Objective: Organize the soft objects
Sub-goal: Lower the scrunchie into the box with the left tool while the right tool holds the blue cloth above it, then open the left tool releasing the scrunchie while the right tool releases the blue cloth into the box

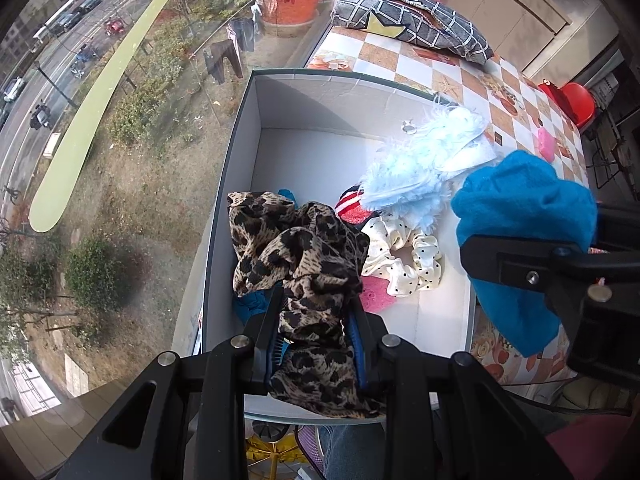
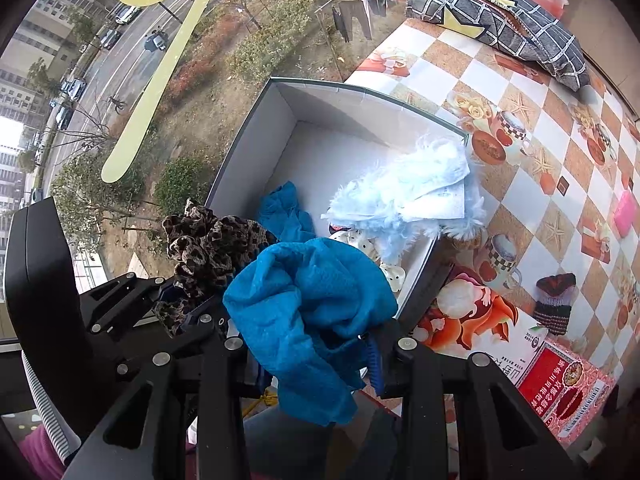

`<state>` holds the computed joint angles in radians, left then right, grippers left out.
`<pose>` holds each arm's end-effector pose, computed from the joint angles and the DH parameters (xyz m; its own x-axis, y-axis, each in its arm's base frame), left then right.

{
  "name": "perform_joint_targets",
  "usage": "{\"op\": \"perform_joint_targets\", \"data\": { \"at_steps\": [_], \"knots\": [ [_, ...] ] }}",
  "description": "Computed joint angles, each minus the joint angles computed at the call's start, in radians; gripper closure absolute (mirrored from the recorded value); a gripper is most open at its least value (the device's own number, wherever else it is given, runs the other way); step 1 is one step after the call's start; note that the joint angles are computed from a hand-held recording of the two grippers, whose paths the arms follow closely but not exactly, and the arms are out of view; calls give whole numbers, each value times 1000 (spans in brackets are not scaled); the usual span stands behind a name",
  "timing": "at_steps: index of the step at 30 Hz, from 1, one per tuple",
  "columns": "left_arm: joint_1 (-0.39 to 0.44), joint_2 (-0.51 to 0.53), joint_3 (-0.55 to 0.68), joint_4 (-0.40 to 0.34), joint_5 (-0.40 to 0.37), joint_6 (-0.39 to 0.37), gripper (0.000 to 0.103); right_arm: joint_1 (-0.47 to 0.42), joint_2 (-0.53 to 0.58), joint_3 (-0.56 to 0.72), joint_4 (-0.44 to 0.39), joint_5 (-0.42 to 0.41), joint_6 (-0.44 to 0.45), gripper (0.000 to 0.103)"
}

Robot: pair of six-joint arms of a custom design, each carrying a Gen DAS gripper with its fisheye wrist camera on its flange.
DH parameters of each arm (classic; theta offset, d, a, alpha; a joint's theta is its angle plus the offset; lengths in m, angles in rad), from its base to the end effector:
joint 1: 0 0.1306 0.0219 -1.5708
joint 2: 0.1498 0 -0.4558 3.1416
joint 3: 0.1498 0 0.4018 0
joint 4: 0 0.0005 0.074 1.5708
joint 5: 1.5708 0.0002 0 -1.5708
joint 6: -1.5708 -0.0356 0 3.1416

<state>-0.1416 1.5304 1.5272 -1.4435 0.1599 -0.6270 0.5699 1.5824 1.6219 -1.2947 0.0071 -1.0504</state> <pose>0.4810 -0.0748 0.4741 -0.7023 0.6852 -0.1929 0.7050 0.7070 -0.0553 0.4470 0.2856 0.4921 -0.8645 0.4765 -0.1602 0.4271 0.8642 0.2659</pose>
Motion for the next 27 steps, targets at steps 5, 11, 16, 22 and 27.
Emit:
{"op": "perform_joint_targets", "data": {
  "at_steps": [5,11,16,22,27],
  "knots": [
    [1,4,4,-4,0,-2,73,-1,3,2,-1,-1,1,67],
    [1,4,3,-5,0,-3,73,-1,4,3,-1,-4,1,67],
    [1,5,3,-6,-2,-1,73,-1,7,4,0,-5,6,67],
    [2,5,1,-7,-2,-1,72,-3,10,9,-4,-1,23,67],
    [-6,-15,-10,16,13,-23,19,-5,12,14,-13,3,27,45]
  ]
}}
